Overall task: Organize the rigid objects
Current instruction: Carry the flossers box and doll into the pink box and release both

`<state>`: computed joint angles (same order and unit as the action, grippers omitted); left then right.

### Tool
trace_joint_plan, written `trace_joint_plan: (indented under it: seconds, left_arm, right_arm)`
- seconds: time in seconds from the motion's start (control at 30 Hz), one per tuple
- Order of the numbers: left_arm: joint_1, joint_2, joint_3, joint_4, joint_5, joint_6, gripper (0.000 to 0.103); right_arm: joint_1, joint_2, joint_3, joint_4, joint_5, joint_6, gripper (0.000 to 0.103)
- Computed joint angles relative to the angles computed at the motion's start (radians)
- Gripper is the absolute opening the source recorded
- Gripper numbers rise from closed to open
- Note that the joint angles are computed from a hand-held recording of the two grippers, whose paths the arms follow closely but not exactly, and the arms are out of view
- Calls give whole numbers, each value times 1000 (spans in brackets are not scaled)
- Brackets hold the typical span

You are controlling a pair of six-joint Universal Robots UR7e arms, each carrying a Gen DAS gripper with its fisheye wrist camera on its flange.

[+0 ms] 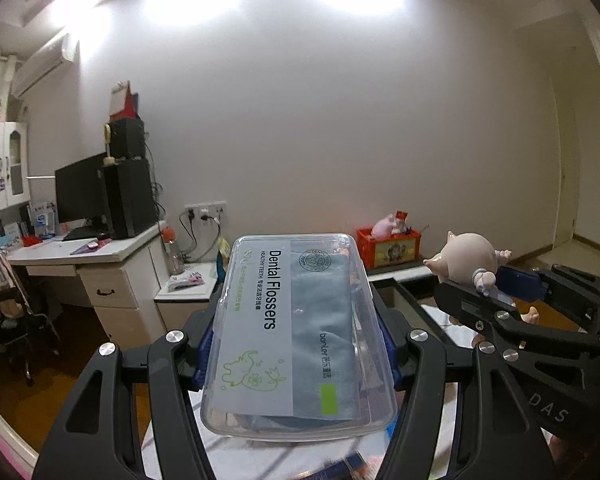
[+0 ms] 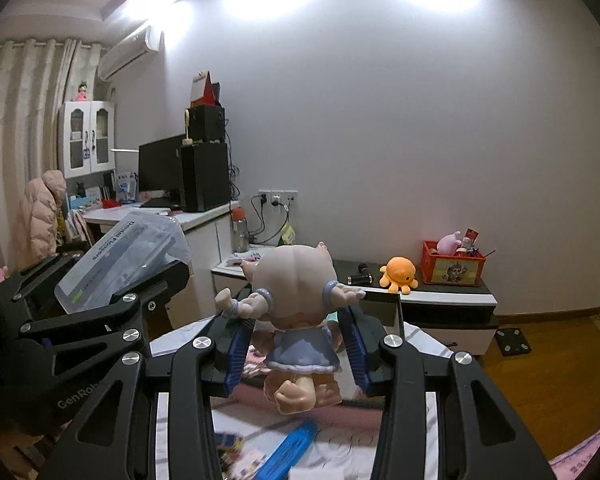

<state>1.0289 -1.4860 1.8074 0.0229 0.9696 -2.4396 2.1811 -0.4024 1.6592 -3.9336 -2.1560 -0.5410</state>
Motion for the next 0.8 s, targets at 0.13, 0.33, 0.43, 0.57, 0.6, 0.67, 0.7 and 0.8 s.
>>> trace_joint_plan:
  seconds: [0.13, 0.33, 0.43, 0.57, 0.6, 0.67, 0.7, 0.8]
  left_arm:
    - [62, 127, -138, 82, 38, -30, 64]
    - [136, 318, -331, 187, 33, -29, 64]
    - [169, 398, -411, 263, 48, -72, 64]
    - [188, 465, -468, 304, 34, -65, 64]
    - [190, 476, -477, 309, 32, -61, 64]
    - [195, 495, -496, 329, 32, -66, 64]
    - [197, 502, -503, 335, 31, -70, 64]
    - [197, 502, -497, 340, 25, -82, 65]
  right_arm:
    - [-44, 28, -88, 101, -10, -4, 43]
    - [-98, 74, -192, 239, -43, 1, 43]
    - [-130, 83, -207, 296, -63, 35, 43]
    - [-155, 87, -214, 349, -81, 62, 44]
    - [-161, 88, -214, 357, -87, 71, 44]
    - [-169, 84, -210, 375, -88, 93, 44]
    - [-171, 84, -217, 391, -87, 104, 44]
    - [-180, 75, -206, 405, -70, 122, 44]
